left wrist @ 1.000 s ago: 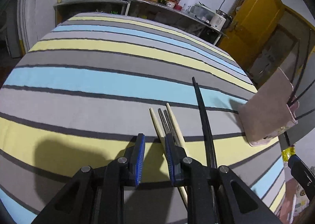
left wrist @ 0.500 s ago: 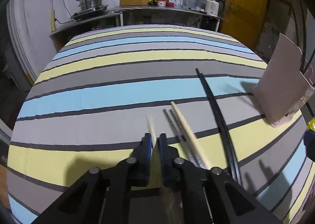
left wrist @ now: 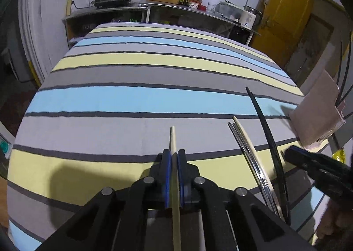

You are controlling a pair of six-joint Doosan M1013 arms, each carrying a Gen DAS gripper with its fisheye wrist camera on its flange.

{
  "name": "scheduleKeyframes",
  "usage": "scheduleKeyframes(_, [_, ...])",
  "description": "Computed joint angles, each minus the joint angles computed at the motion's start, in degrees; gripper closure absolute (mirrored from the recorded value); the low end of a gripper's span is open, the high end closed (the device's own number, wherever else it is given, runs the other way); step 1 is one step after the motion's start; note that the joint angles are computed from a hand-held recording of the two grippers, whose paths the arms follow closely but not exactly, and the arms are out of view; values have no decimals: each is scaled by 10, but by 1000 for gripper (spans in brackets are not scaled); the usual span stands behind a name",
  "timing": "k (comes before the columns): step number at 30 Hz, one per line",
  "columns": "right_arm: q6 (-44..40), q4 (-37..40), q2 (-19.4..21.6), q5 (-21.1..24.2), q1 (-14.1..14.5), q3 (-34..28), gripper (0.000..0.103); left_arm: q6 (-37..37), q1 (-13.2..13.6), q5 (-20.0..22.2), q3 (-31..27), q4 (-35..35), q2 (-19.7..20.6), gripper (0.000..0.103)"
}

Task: Organize utensils
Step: 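Close the left tool on a wooden chopstick while the right tool grasps black chopsticks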

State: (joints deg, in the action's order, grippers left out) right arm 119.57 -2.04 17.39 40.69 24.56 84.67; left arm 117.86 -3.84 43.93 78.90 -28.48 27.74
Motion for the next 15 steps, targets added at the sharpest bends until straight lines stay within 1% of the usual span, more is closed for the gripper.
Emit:
scheduleKeyframes(2, [3, -3, 10, 13, 0, -8, 83, 1, 1, 0, 2, -6, -1, 97])
scheduleKeyframes(3, [1, 1, 11, 6, -1, -6, 83, 1, 2, 0, 3, -8, -1, 97])
scheduleKeyframes(6, [10, -12, 12, 4, 0, -6, 83, -1, 1, 2, 3, -7, -1, 97])
scheduleKeyframes(8, [8, -6, 10, 3, -2, -3, 84, -5, 0, 2, 3, -1, -3, 97])
scheduleKeyframes(9, [11, -9, 8, 5, -2, -1, 85, -9, -2, 1, 5, 5, -4, 97])
scheduleKeyframes(15, [31, -34, 9, 38, -1, -11, 86, -10, -2, 1, 8, 11, -7, 96])
